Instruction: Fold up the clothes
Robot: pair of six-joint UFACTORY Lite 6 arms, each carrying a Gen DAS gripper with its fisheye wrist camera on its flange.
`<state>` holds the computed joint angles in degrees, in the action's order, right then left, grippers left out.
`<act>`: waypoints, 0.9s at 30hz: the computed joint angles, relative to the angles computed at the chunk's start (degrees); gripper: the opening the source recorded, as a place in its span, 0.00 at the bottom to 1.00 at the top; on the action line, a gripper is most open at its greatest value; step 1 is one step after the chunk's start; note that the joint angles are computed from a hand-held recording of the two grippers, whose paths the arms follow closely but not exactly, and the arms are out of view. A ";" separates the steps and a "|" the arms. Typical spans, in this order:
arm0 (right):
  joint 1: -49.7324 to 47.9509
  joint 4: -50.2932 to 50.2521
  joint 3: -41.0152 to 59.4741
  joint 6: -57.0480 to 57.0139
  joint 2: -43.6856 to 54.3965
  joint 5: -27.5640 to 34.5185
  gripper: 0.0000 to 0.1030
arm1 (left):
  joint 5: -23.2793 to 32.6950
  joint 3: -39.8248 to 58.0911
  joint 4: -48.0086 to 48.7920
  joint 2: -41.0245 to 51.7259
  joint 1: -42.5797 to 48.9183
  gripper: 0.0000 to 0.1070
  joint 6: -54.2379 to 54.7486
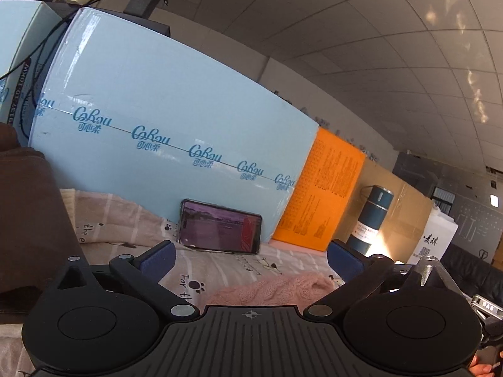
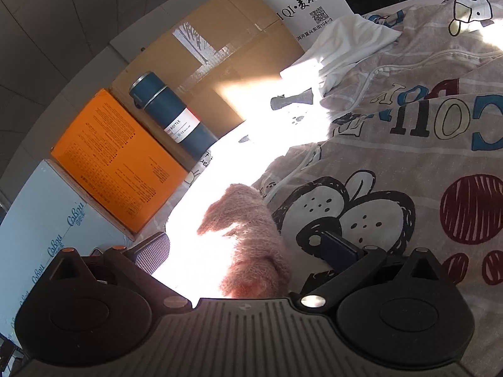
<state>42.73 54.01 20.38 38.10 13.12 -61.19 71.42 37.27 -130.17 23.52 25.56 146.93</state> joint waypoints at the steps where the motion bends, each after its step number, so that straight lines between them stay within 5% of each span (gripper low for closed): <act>1: 0.28 0.40 0.11 -0.35 0.09 -0.03 1.00 | 0.01 -0.91 -1.38 -0.62 -0.02 0.96 0.45; 27: 1.02 3.46 3.23 -7.51 1.93 1.90 1.00 | -3.95 1.41 6.63 2.94 -3.12 0.96 3.44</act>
